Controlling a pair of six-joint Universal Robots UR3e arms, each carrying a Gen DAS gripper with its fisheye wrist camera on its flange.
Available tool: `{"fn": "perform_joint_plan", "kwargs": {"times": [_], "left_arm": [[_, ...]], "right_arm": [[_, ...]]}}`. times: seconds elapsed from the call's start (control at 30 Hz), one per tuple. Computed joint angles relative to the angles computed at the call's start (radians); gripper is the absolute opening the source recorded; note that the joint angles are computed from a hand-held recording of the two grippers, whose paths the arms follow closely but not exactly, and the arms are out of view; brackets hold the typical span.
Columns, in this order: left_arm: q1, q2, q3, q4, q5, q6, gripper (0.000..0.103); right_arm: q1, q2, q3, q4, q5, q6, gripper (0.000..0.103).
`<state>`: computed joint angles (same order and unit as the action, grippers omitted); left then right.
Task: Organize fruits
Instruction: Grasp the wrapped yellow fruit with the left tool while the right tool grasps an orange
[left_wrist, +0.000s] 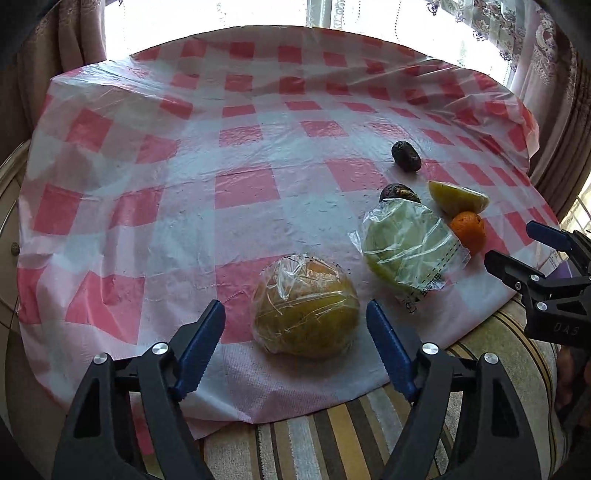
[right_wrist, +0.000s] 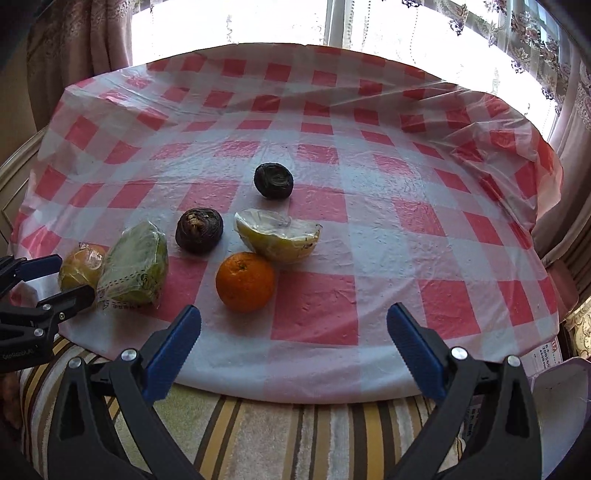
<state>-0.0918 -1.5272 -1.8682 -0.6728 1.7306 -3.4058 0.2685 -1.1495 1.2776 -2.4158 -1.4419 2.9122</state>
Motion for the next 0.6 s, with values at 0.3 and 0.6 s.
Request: {"fn": "perform_joint_plan", "kwargs": {"times": [0.3,0.6], "left_arm": [[0.001,-0.025,0.009,0.002,-0.008,0.024,0.066],[-0.040,-0.050,0.021,0.015,0.053,0.022,0.062]], "right_arm": [[0.027,0.085,-0.121,0.055,-0.004,0.000,0.094],[0.030,0.128,-0.184,0.106,0.021,-0.010,0.071]]}}
